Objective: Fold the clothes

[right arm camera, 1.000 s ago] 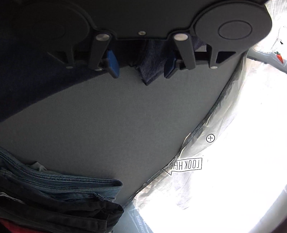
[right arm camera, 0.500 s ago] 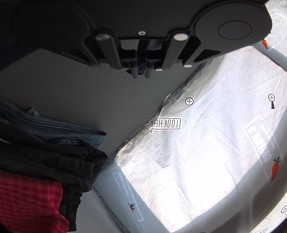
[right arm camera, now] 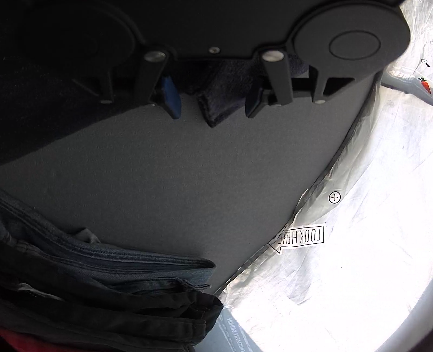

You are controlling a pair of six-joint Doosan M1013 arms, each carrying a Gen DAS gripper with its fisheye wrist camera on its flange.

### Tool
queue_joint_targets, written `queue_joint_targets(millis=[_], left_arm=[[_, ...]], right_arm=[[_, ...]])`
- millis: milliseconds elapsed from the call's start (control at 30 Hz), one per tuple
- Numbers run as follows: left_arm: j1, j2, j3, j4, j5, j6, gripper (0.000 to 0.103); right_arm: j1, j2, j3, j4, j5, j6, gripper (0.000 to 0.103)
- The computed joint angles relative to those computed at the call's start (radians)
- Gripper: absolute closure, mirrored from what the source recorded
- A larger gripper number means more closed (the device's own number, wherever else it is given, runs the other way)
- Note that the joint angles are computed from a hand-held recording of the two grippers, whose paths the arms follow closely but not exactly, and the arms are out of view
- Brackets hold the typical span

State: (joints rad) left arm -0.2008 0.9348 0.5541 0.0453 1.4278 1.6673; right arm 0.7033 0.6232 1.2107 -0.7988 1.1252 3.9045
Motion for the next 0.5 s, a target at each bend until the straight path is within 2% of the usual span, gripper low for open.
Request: queue_joint_targets(millis=[33,67,133,267,367,500], left_arm=[[0.002,-0.011,0.022,-0.003,0.004,-0.009,0.000],[0.005,-0.023,0.044,-0.010,0.009,-0.018,0.000],[0.011,-0.054,0.100,-0.018,-0.002,-0.025,0.000],[0.014,-0.138,0.245,0.027,-0.065,-0.028,0.000],[0.020,-0.199,0.346,0.029,-0.115,-0.024,0.000],[0.029,-0.281,0.483,0.011,-0.182,0.011,0.000]], right_arm=[[0.004,0.005,-0.009,-0.020,0.007,-0.011,0.080],[0.010,0.008,-0.014,-0.046,0.013,-0.002,0.092],[0.025,0.006,-0.009,-0.126,0.010,0.058,0.094],[0.049,-0.011,0.022,-0.310,-0.068,0.198,0.095],[0.063,-0.011,0.018,-0.392,-0.131,0.242,0.095],[0.084,0.001,0.010,-0.484,-0.220,0.373,0.095]])
